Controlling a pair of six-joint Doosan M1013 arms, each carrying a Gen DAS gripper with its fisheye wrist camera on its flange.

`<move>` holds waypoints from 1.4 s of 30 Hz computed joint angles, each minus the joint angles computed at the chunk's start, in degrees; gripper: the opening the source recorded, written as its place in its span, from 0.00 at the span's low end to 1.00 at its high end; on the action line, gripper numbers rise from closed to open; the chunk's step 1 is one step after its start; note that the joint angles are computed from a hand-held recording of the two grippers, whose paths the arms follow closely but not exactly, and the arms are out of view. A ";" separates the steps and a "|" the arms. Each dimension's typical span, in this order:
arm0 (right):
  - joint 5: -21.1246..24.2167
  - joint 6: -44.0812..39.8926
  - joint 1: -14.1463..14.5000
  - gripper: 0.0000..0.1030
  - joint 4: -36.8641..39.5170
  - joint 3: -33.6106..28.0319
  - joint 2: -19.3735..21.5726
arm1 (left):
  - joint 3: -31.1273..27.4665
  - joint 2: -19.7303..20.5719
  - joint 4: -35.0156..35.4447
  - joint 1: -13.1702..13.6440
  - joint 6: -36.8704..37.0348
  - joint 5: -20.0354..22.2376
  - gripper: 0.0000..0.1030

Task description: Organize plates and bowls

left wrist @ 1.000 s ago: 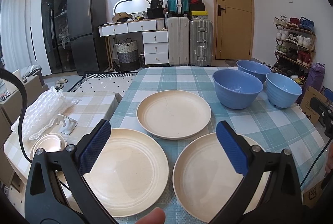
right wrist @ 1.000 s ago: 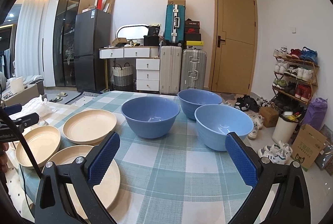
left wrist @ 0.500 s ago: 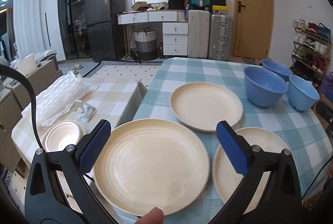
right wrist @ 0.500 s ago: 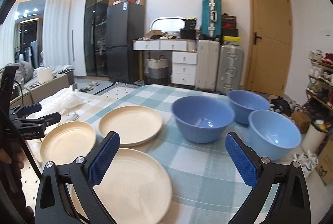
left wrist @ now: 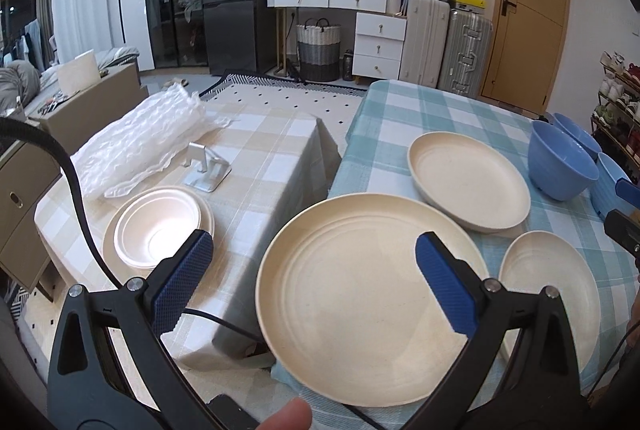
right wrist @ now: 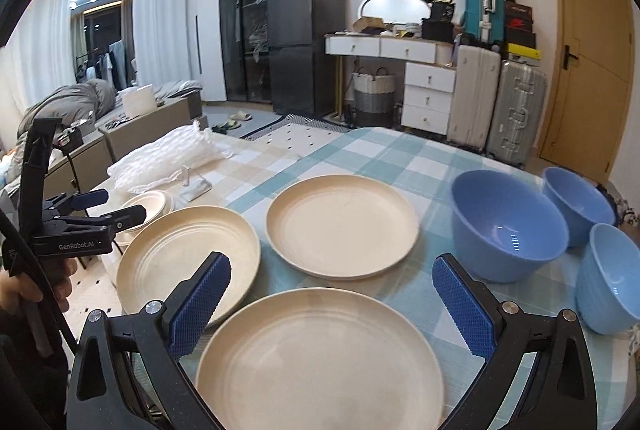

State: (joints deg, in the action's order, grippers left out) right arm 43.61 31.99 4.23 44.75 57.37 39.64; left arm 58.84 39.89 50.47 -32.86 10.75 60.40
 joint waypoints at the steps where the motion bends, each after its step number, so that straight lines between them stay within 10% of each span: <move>1: 0.74 0.43 0.26 1.00 -0.46 -0.59 0.42 | 0.41 -0.15 -0.46 0.21 -0.10 -0.03 0.98; 24: 22.96 9.09 5.26 0.98 -12.65 -20.47 12.27 | 1.99 0.67 -9.61 3.73 2.46 -3.58 0.83; 42: 36.65 13.88 6.65 0.63 -17.45 -32.46 19.21 | 2.53 0.96 -14.99 5.36 5.19 -5.65 0.47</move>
State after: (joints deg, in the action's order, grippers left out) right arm 80.25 45.87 10.88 27.31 24.91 58.85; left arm 61.37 40.84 35.48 -27.50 15.94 54.75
